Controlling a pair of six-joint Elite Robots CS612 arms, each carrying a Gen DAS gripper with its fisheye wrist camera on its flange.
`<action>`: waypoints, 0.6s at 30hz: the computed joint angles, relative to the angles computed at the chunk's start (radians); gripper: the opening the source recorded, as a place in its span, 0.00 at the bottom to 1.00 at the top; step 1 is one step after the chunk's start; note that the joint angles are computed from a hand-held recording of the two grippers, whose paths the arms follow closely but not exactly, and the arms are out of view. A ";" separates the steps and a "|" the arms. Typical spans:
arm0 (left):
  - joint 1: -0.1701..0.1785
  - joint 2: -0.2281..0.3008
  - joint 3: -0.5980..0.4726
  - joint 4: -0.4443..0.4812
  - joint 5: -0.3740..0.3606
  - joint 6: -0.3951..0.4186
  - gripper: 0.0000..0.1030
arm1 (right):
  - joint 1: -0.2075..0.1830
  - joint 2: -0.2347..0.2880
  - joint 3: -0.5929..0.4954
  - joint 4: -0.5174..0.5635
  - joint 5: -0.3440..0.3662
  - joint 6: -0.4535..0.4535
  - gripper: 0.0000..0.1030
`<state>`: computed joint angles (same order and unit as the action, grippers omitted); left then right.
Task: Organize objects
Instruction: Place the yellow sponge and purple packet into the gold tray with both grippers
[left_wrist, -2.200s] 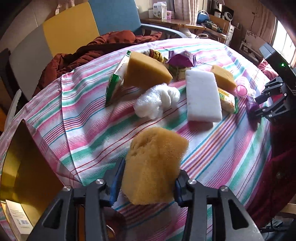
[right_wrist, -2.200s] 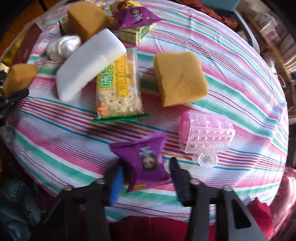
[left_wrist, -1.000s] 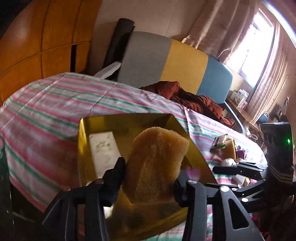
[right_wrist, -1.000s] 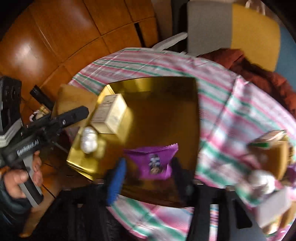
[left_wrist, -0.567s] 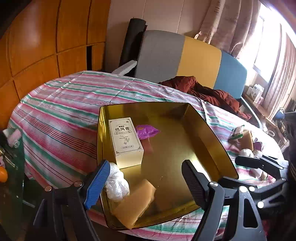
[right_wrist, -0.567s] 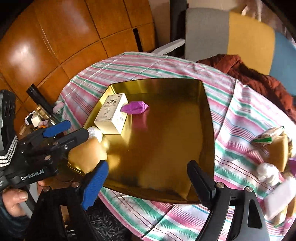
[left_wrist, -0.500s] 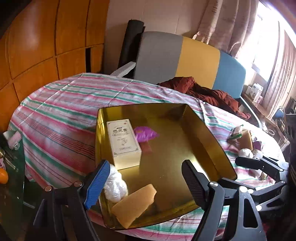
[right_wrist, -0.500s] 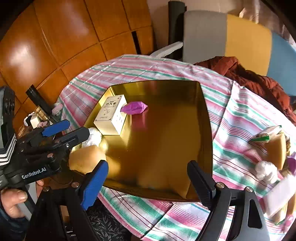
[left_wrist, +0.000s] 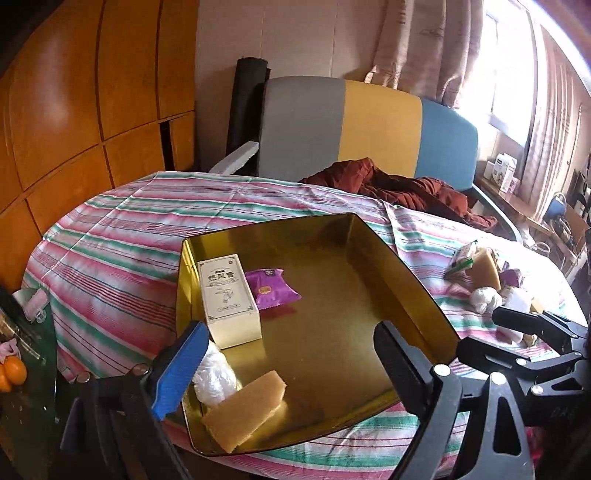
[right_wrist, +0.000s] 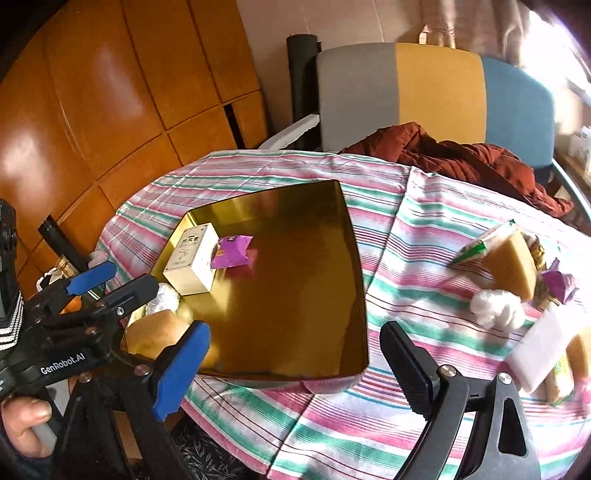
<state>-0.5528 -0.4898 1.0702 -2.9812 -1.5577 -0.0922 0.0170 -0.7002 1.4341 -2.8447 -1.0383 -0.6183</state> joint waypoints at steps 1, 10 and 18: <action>-0.002 -0.001 0.002 0.001 0.001 0.003 0.90 | -0.002 0.000 0.002 -0.005 0.001 0.004 0.91; -0.013 -0.006 0.006 0.020 -0.029 0.053 0.90 | -0.029 0.000 0.010 -0.061 -0.003 0.047 0.94; -0.028 -0.010 0.014 0.028 -0.043 0.096 0.90 | -0.047 0.004 0.002 -0.076 -0.012 0.080 0.94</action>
<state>-0.5809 -0.4995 1.0843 -2.9530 -1.6004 0.0034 -0.0295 -0.6965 1.4358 -2.9212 -1.0498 -0.5378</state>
